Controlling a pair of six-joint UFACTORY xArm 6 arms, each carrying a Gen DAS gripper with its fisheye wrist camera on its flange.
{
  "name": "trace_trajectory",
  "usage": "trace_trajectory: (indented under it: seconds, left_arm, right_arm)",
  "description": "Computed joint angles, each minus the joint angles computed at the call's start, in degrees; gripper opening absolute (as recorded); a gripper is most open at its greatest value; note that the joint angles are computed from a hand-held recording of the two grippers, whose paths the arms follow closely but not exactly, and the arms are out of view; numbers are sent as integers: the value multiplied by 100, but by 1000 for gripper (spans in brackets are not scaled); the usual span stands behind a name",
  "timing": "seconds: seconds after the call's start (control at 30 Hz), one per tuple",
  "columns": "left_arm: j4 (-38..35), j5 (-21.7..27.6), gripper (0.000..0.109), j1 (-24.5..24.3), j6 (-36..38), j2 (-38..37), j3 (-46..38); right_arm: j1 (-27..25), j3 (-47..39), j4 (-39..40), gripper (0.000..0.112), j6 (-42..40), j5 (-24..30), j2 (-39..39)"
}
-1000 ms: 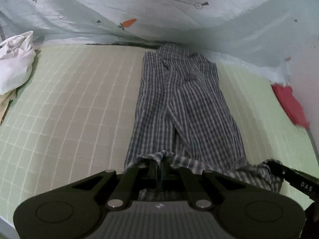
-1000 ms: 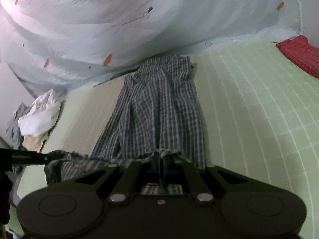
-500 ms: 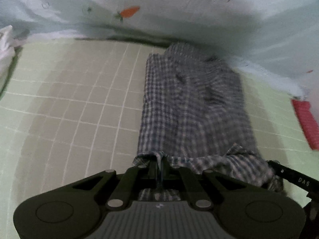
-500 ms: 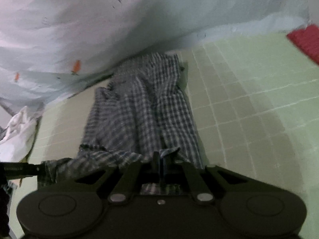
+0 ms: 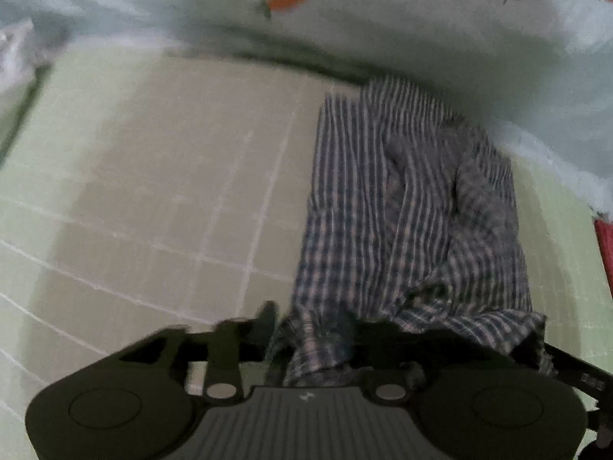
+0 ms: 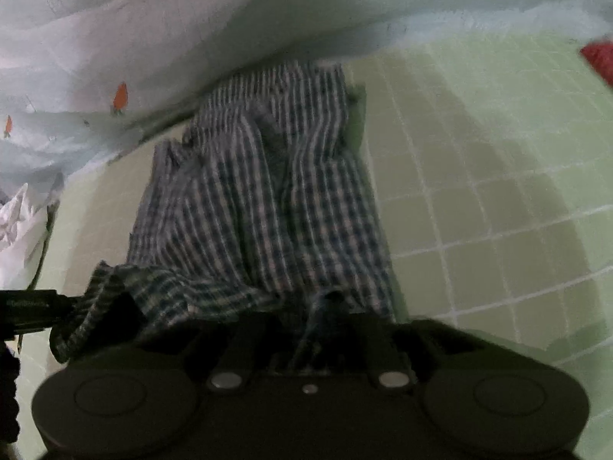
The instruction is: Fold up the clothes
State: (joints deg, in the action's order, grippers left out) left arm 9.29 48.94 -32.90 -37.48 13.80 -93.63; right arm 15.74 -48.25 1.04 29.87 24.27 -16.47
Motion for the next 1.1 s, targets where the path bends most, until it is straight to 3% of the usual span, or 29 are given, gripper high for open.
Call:
trace_trajectory:
  seconds: [0.03, 0.07, 0.17, 0.37, 0.63, 0.83, 1.0, 1.1]
  left_arm:
    - [173, -135, 65, -12, -131, -154, 152]
    - [323, -333, 68, -20, -305, -359, 379]
    - [493, -654, 71, -32, -494, -843, 869]
    - [685, -718, 74, -282, -260, -1543, 1696]
    - [-123, -677, 75, -627, 699, -1748, 2238]
    - [-430, -586, 85, -495, 953, -1253, 1744]
    - [-787, -354, 88, -290, 943, -834, 1347]
    - [-745, -361, 90, -238, 791, -861, 1378]
  right_arm:
    - [9, 93, -410, 71, 324, -89, -146]
    - [12, 182, -834, 76, 655, -165, -295]
    - [21, 452, -1674, 75, 1363, -292, -779]
    - [308, 933, -2649, 76, 2531, -28, -1602]
    - [1100, 1388, -2733, 77, 2677, 708, -2237]
    - [932, 1096, -2650, 82, 2520, 550, -1662]
    - [706, 784, -2626, 92, 2608, 865, -1272]
    - [641, 592, -2742, 96, 2881, 1326, -1163]
